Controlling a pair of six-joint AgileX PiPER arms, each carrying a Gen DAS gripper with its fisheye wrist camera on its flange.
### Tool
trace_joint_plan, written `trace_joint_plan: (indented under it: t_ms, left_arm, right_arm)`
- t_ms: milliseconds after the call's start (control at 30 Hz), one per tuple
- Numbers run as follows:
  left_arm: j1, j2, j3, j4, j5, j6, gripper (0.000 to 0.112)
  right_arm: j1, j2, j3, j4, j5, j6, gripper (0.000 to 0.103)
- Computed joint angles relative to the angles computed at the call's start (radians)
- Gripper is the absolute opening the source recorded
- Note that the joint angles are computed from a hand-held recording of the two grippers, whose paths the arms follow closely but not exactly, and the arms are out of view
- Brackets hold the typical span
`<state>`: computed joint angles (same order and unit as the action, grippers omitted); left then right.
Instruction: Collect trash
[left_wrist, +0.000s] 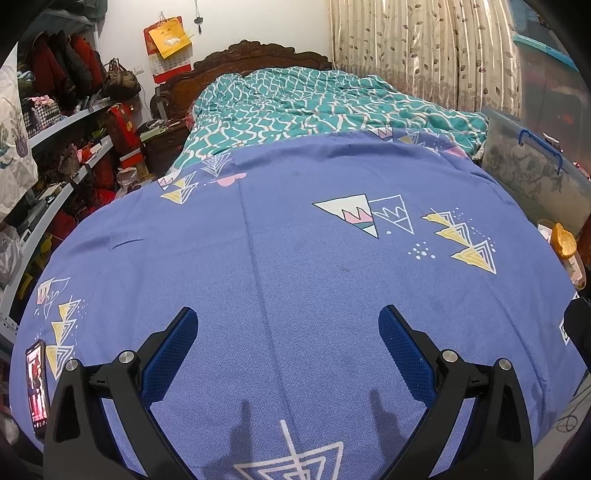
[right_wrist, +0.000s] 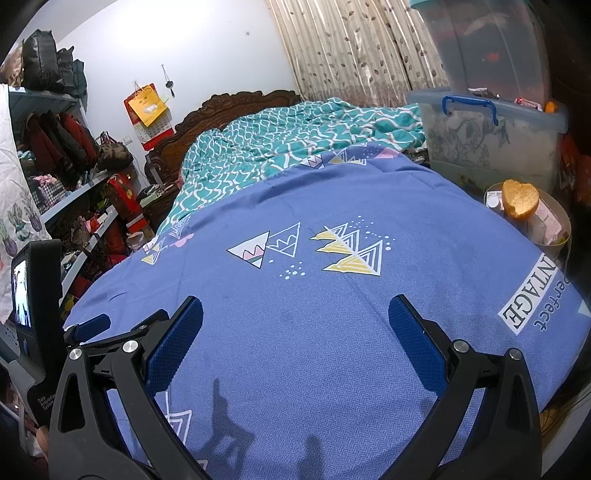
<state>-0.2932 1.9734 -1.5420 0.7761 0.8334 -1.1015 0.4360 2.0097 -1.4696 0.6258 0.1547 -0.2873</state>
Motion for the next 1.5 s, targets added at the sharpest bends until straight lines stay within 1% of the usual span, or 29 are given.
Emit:
trace_joint_plan:
  t_ms: [433, 767, 1400, 1500]
  left_arm:
    - [0.002, 0.003, 0.005, -0.006, 0.001, -0.005, 0.094]
    - [-0.004, 0.008, 0.001, -0.007, 0.008, -0.008, 0.094]
    - [-0.008, 0.018, 0.002, -0.018, -0.007, 0.004, 0.094]
    - [-0.016, 0.02, 0.002, -0.007, -0.001, 0.001, 0.094]
  right_arm:
    - [0.0, 0.0, -0.001, -0.007, 0.002, 0.009, 0.1]
    - [0.006, -0.006, 0.024, 0.039, -0.016, -0.033, 0.1]
    - [0.0, -0.001, 0.009, 0.023, -0.002, -0.02, 0.1]
    - [0.0, -0.001, 0.015, 0.045, -0.006, -0.042, 0.1]
